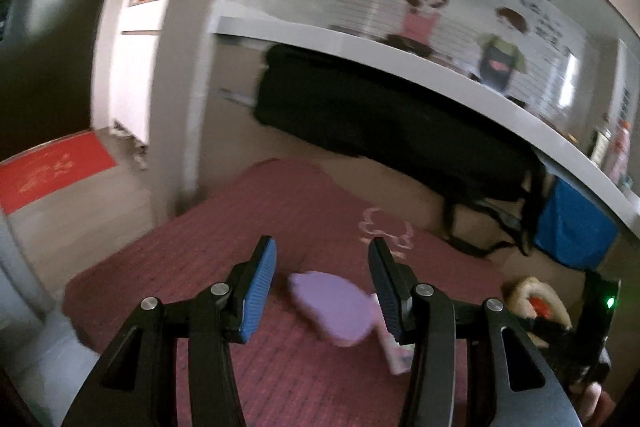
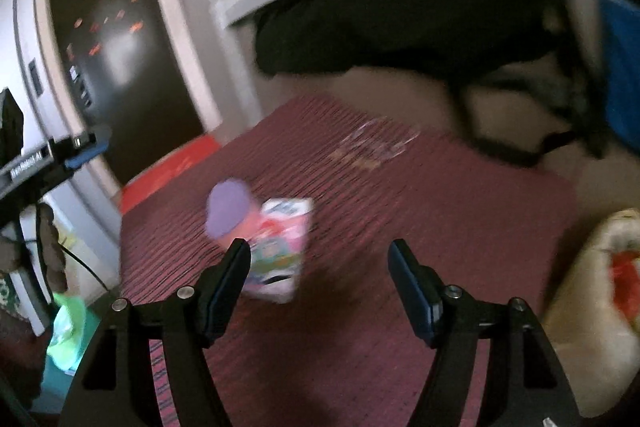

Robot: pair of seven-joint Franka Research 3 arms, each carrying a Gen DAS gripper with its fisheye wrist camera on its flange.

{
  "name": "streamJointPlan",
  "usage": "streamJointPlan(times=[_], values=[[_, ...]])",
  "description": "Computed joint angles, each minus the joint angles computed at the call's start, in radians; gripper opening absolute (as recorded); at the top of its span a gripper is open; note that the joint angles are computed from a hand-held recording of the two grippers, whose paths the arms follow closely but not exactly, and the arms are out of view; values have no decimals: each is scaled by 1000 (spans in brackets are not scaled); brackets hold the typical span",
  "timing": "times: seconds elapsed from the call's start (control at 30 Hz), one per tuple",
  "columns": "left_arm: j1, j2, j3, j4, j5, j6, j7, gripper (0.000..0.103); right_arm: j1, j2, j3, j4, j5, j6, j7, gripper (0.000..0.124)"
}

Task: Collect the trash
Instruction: 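Move both tools back to the remaining items on the bed, then grasp the pink Kleenex tissue pack with the right tool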

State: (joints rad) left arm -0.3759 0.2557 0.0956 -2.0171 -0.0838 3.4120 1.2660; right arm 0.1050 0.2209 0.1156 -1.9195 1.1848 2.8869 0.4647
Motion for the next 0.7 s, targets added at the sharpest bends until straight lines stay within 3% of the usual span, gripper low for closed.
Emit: streamJointPlan(times=[0.13, 0.23, 0.43, 0.53, 0.63, 0.7], values=[[42, -11, -7, -34, -14, 23, -10, 49, 38, 77, -6, 58, -149, -24, 138, 69], [152, 2, -95, -40, 62, 27, -61, 49, 57, 139, -10, 115, -276, -43, 264, 69], [375, 103, -315, 43, 288, -26, -217, 49, 120, 231, -46, 184, -517, 9, 473, 69], [460, 162, -417, 98, 371, -68, -260, 49, 140, 291, -84, 249, -634, -50, 593, 68], [555, 236, -548, 158, 419, -129, -265, 49, 71, 310, -10, 265, -633, -56, 557, 53], [600, 297, -627, 211, 411, -185, -246, 49, 15, 292, 40, 247, -603, -68, 495, 52]])
